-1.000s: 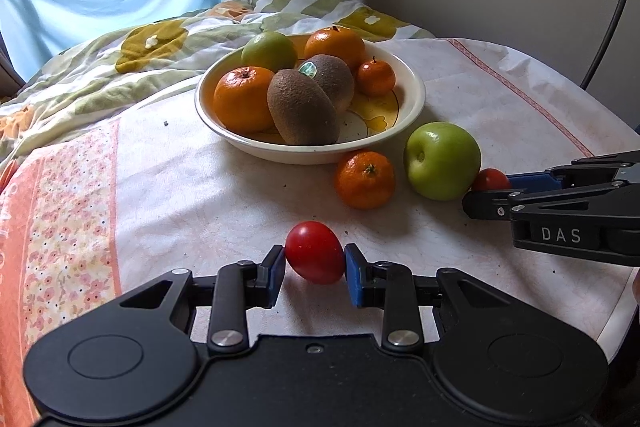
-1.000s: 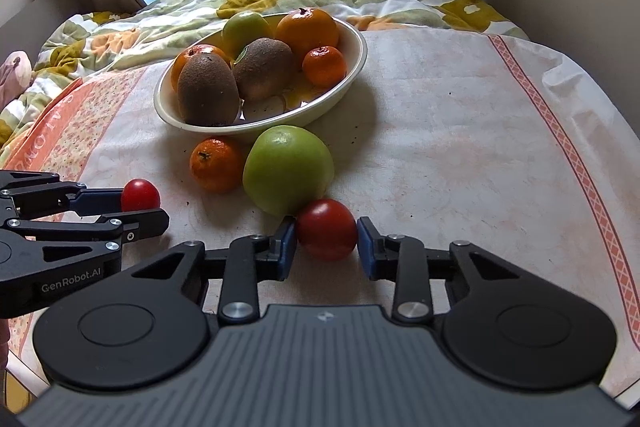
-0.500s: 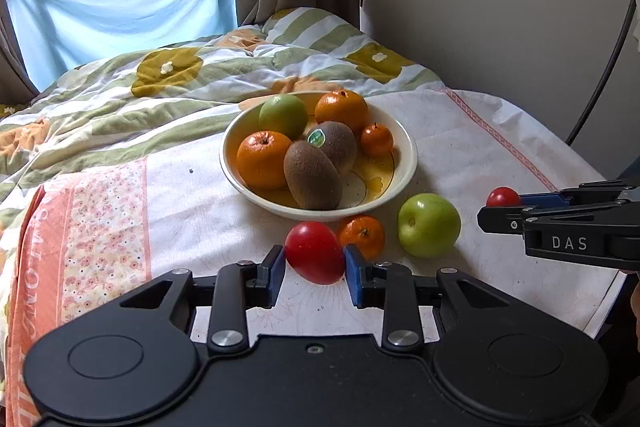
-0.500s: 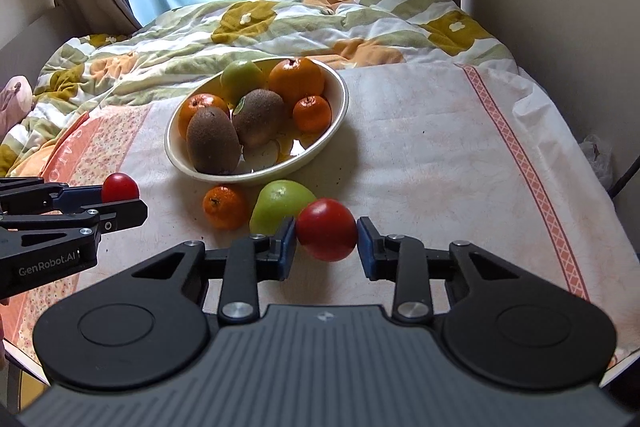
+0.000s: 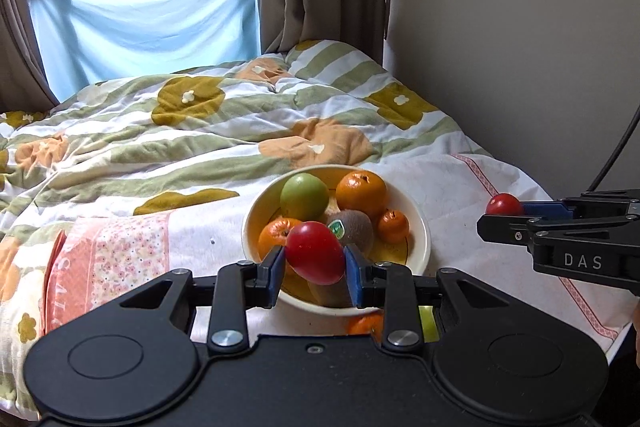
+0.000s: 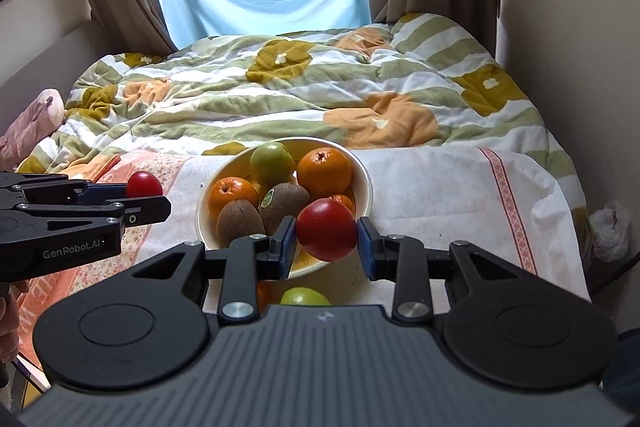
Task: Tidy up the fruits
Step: 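Carry both tomatoes over the bowl and open both tools to drop them in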
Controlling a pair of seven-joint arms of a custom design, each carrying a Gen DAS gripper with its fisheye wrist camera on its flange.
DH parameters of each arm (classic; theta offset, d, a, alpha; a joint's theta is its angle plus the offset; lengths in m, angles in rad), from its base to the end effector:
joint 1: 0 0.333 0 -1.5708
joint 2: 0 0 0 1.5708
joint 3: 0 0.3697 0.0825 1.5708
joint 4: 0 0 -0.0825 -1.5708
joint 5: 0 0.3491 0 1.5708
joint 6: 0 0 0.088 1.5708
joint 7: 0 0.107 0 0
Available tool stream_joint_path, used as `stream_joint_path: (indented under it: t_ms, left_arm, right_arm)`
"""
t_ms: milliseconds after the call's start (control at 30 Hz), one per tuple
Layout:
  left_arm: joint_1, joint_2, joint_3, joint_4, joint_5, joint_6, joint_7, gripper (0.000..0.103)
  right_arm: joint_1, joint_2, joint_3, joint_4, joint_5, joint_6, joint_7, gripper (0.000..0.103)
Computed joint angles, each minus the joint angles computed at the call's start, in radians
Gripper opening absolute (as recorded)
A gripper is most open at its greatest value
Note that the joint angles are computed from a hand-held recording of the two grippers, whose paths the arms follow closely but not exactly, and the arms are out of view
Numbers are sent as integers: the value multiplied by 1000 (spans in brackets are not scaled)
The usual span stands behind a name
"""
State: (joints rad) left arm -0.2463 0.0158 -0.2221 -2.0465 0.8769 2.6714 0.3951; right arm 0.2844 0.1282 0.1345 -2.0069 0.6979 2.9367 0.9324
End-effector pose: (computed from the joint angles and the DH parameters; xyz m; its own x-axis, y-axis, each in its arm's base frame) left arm 0.4925 -0.2741 0.5627 0.0293 -0.9995 0.0089 -0.6767 -0.0264 -0.7358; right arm 0.5648 0.2014 0.5481 0.4609 -0.8763 -0.1401 -0.6320 -0.2133 -0.7450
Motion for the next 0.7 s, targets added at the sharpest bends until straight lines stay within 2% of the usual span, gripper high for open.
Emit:
stream_joint_path:
  t_ms: [300, 500, 700]
  left_arm:
    - [-24, 136, 32, 180, 0, -113, -9, 35]
    - [-28, 226, 68, 269, -44, -155, 38, 35]
    - [-27, 295, 89, 326, -114, -179, 109, 35]
  right_arm:
    - [-50, 179, 23, 280, 4, -184, -108, 47]
    - [-59, 305, 28, 451, -49, -292, -108, 47]
    - [-62, 394, 34, 565, -92, -368, -103, 47]
